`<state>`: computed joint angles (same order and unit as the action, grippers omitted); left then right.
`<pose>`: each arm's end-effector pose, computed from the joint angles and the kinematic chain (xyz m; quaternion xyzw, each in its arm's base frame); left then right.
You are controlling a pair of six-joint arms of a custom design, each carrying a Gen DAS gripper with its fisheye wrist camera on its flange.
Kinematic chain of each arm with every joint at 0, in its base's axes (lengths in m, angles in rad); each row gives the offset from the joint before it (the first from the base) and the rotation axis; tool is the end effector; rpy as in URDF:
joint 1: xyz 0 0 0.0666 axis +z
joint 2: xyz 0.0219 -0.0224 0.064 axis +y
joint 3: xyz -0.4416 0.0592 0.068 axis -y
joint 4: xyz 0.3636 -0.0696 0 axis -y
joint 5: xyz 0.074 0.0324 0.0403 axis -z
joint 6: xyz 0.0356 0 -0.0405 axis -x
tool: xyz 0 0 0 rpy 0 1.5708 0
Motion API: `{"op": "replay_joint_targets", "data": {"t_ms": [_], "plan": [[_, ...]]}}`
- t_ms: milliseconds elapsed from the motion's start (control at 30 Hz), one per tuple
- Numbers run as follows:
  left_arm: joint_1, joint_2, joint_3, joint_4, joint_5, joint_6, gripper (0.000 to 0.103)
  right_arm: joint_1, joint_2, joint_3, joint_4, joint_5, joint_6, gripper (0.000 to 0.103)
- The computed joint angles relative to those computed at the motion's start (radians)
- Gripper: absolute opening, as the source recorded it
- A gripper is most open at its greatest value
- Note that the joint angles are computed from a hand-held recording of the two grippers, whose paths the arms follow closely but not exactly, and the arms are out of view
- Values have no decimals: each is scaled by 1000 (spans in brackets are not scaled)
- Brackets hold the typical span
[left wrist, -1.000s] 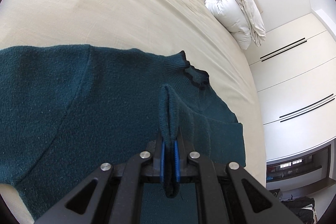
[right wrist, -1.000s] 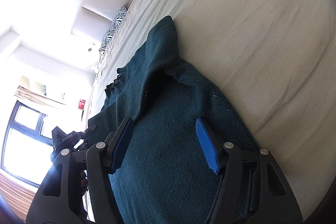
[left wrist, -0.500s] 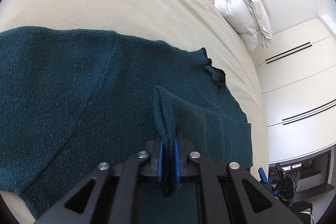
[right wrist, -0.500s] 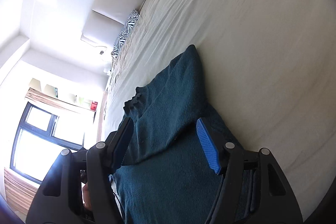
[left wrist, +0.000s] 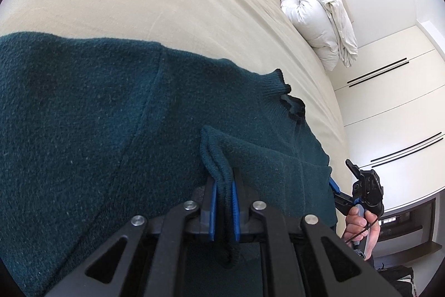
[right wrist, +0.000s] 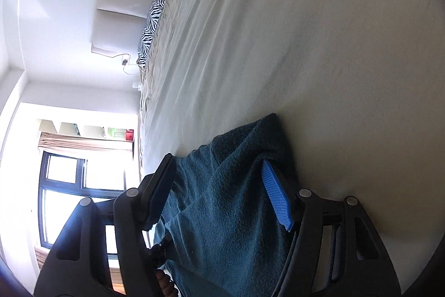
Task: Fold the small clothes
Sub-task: 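Lay the held sleeve across the sweater body and open the left tool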
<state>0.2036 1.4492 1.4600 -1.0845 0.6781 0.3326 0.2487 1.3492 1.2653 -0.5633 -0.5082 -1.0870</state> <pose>0.4431 0.0683 0.4916 -0.1632 0.9031 -0.3367 0.2107 0.4196 0.1240 0.4823 0.2503 0.8371 0.4438 0.1992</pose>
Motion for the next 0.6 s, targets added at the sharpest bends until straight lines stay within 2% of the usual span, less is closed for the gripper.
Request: {"op": "replay_joint_targets", "data": {"t_ms": [100, 200, 300, 433, 467, 533, 600], "plan": [[7, -4, -17, 25, 18, 15, 12, 0, -27, -20, 4, -20, 12, 63], [16, -6, -28, 38, 33, 16, 12, 17, -92, -84, 13, -57, 22, 63], [27, -6, -37, 48, 61, 22, 12, 44, -176, -149, 10, -54, 39, 63], [39, -12, -50, 63, 89, 37, 12, 40, -289, -220, 6, -71, -4, 62], [42, -18, -53, 67, 90, 45, 13, 42, -313, -219, -24, -60, 1, 62], [52, -42, -61, 72, 79, 65, 24, 51, -362, -225, -69, -42, -6, 64], [76, -85, -81, 93, 87, 88, 52, 82, -420, -239, -90, 3, -27, 64]]}}
